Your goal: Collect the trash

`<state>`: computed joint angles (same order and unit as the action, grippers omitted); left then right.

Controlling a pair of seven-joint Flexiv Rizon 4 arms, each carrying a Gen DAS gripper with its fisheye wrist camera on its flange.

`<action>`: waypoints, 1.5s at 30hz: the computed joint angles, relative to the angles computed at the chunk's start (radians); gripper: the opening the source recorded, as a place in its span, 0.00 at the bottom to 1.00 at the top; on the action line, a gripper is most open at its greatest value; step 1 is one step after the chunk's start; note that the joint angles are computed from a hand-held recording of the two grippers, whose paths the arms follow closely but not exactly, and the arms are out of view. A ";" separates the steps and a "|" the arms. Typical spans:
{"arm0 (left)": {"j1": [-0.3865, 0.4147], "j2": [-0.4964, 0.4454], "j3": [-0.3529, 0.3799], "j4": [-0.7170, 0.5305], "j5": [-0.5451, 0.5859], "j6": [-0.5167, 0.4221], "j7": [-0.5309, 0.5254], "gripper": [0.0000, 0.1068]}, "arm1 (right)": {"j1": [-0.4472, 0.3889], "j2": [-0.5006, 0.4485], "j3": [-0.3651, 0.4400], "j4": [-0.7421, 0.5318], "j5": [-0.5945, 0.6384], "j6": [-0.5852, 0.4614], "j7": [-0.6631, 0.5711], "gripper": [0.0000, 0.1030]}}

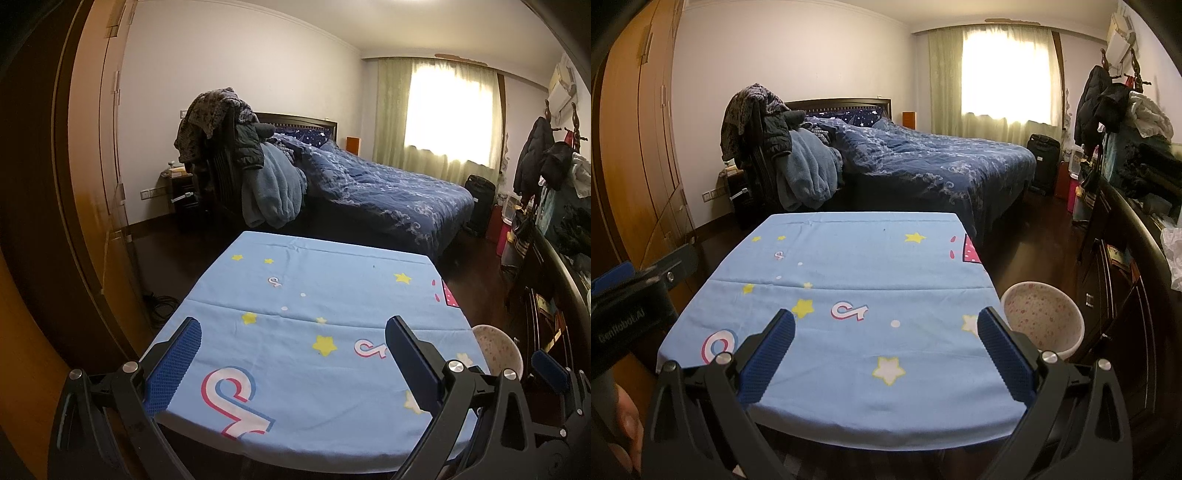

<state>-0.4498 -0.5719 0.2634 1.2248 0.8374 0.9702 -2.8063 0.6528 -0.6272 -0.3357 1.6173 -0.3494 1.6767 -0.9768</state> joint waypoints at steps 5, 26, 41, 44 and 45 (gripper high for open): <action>0.001 0.000 -0.001 0.000 -0.001 -0.001 0.002 0.93 | 0.002 -0.001 -0.002 -0.002 0.001 -0.001 0.000 0.97; 0.001 0.002 -0.003 0.001 -0.001 -0.004 0.003 0.93 | -0.011 0.000 0.014 0.013 0.009 0.006 -0.019 0.97; -0.004 0.006 -0.001 0.038 -0.012 0.038 -0.004 0.93 | -0.017 -0.001 0.022 0.025 0.016 0.009 -0.031 0.97; -0.002 0.004 -0.002 0.032 -0.015 0.037 0.000 0.93 | -0.020 -0.003 0.027 0.020 0.017 0.005 -0.033 0.97; -0.001 0.003 -0.002 0.032 -0.016 0.037 0.001 0.93 | -0.017 -0.001 0.023 0.027 0.018 0.009 -0.033 0.97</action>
